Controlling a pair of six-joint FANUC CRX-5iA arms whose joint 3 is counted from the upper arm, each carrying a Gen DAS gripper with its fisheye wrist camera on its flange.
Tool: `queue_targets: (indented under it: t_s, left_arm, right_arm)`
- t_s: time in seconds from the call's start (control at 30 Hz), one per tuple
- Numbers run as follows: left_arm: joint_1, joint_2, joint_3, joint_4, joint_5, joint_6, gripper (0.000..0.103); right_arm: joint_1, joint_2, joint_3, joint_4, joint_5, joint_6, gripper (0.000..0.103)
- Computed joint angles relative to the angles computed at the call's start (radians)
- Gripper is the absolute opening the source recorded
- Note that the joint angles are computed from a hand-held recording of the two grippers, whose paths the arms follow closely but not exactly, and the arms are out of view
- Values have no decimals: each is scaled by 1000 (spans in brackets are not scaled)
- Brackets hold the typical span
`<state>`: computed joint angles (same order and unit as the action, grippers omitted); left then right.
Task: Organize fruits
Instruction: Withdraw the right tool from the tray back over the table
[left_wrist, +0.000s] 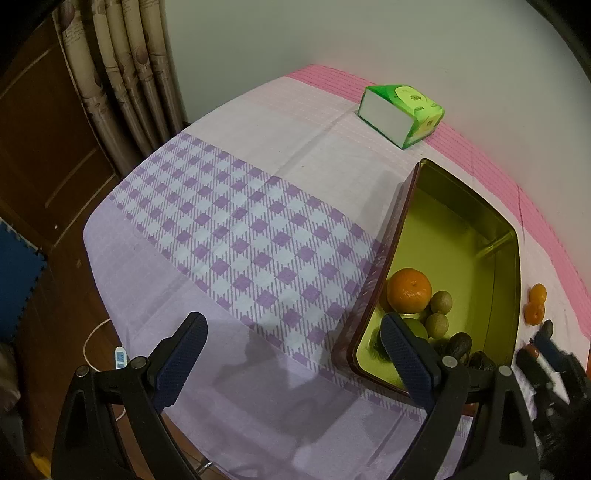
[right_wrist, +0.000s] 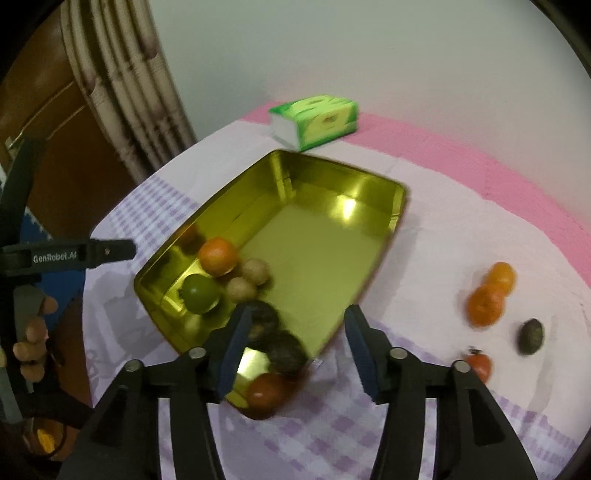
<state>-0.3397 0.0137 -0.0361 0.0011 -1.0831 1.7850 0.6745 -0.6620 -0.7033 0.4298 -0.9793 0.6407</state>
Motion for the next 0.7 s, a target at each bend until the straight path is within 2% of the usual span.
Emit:
queue_targets:
  t_s: [0.13, 0.2, 0.37, 0.57, 0.67, 0.7]
  left_arm:
    - [-7, -1, 1, -8, 4, -3, 93]
    - [-13, -1, 4, -15, 7, -8, 93]
    - [-27, -11, 1, -19, 21, -29, 93]
    - [-75, -32, 7, -54, 50, -58, 93]
    - [-123, -26, 24, -64, 60, -95, 93]
    - [-143, -16, 36, -62, 59, -110, 93]
  right_arm:
    - [-51, -82, -48, 56, -60, -49, 66]
    - [-87, -117, -65, 58, -89, -58, 67]
    - [-247, -214, -129, 63, -151, -44, 75]
    - [-534, -189, -158, -8, -93, 110, 78]
    - [-619, -169, -176, -12, -49, 167, 78]
    - [-653, -159, -179, -23, -24, 204, 82]
